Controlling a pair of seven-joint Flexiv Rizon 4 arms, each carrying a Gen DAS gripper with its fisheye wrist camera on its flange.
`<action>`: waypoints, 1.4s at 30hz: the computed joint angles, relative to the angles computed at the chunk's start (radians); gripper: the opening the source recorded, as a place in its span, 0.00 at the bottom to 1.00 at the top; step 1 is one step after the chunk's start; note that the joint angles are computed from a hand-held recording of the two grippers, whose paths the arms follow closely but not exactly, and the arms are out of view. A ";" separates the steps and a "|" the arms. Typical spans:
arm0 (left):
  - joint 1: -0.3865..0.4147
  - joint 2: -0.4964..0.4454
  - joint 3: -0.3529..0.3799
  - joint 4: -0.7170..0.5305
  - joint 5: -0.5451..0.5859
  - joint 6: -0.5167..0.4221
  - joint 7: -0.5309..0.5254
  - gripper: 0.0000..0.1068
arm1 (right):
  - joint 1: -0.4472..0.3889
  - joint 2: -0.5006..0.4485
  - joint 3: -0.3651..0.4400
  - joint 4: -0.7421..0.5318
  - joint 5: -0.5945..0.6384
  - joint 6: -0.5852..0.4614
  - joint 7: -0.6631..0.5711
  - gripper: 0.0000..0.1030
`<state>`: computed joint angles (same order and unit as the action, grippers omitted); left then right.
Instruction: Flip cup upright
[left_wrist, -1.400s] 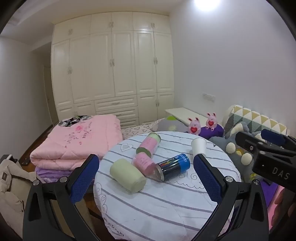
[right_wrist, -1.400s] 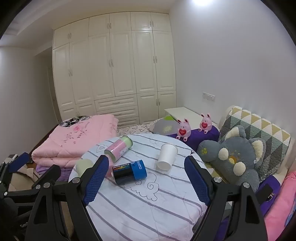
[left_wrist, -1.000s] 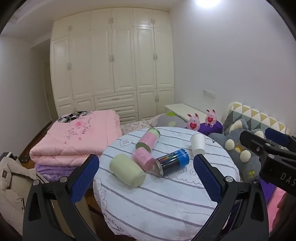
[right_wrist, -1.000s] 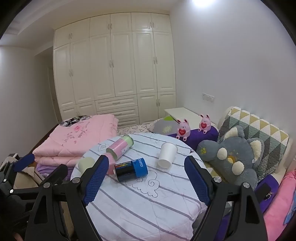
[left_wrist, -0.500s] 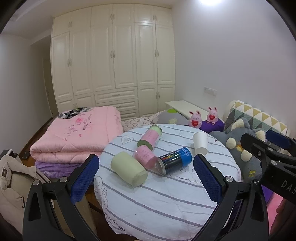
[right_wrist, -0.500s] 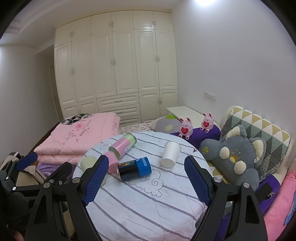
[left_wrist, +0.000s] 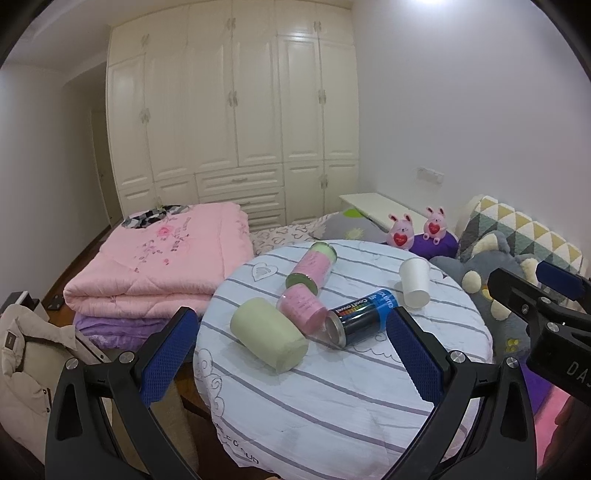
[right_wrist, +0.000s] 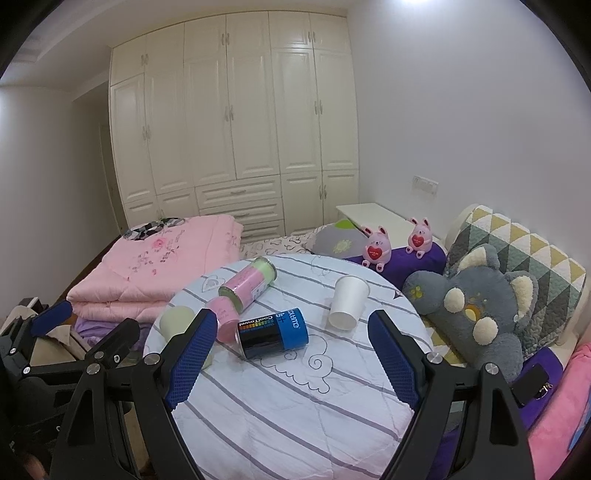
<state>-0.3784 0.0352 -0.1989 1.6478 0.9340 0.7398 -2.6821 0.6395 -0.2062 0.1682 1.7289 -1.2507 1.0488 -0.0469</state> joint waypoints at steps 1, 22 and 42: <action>0.002 -0.003 0.002 -0.001 -0.004 0.001 0.004 0.96 | 0.000 -0.007 0.000 -0.006 0.008 0.001 -0.005 0.83; 0.005 -0.059 0.050 -0.032 -0.048 0.054 0.057 0.96 | 0.037 -0.065 -0.034 -0.074 0.093 -0.003 -0.070 0.83; 0.047 -0.148 0.139 -0.058 -0.160 0.227 0.252 0.96 | 0.068 -0.182 -0.038 -0.192 0.351 -0.045 0.023 0.83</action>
<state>-0.3311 -0.1126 -0.0602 1.5900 0.7743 0.9670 -2.4304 0.7070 -0.3885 0.1298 1.5370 -0.9001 1.0043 -0.0244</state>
